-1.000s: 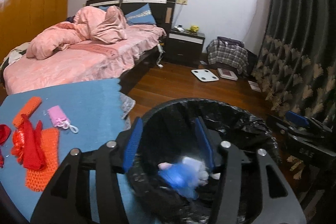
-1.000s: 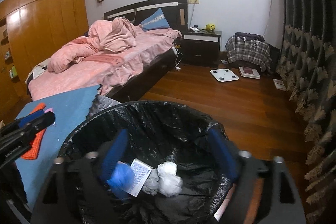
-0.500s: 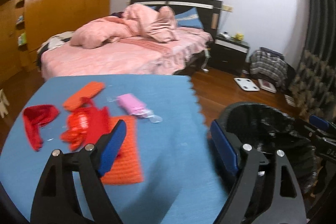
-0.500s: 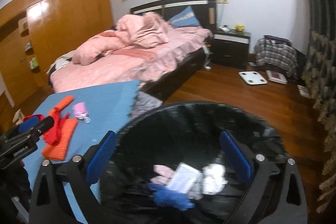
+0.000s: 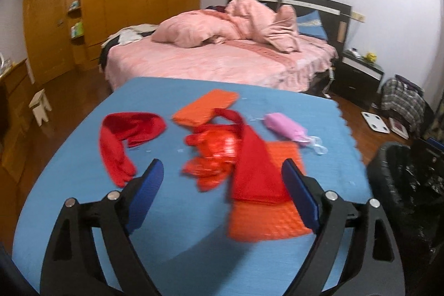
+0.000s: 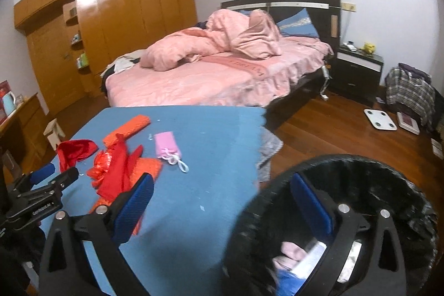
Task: Collect trash
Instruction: 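Move both open tools back over the pile on the mat, then grasp the red plastic bag with the left tool while the right tool grasps the pink mask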
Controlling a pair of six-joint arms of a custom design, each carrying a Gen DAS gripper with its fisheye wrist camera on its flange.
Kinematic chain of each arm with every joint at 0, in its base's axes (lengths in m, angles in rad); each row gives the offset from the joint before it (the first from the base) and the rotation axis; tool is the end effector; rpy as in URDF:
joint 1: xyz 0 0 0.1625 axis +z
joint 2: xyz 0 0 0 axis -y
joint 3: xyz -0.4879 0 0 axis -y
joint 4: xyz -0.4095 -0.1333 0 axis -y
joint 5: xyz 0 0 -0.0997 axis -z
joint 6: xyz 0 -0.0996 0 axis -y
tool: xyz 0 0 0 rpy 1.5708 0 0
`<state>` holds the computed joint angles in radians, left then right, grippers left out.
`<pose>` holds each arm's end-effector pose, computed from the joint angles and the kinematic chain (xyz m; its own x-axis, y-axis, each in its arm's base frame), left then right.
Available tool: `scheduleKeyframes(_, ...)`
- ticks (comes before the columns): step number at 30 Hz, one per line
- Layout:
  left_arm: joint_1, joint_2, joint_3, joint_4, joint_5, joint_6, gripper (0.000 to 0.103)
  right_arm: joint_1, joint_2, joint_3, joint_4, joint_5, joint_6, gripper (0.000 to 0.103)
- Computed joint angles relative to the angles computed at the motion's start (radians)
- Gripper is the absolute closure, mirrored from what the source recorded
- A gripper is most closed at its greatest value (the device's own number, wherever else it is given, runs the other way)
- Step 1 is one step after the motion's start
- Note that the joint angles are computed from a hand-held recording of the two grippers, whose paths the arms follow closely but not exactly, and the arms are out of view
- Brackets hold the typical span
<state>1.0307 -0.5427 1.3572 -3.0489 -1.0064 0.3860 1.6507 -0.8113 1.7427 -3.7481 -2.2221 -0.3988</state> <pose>-0.2664 -0.8071 0.1117 -0.6758 0.3951 -0.6223 0.7119 0.5687 -0.4120 0.1275 -0.6792 0.2569 -0.7629 0.3457 0.5463 -0.3491 0.4909 -0.7982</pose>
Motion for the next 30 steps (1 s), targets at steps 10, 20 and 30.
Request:
scheduleKeyframes(10, 0.036, 0.061, -0.133, 0.083, 0.028, -0.005, 0.014, -0.01, 0.084, -0.16, 0.156, 0.017, 0.013, 0.006)
scheduleKeyframes(20, 0.056, 0.141, -0.268, 0.187, 0.005, -0.015, 0.014, -0.03, 0.144, -0.276, 0.215, 0.022, 0.007, 0.006)
scheduleKeyframes(30, 0.08, 0.196, -0.394, 0.395, -0.086, -0.063, 0.059, -0.043, 0.179, -0.34, 0.253, 0.038, -0.003, 0.006)
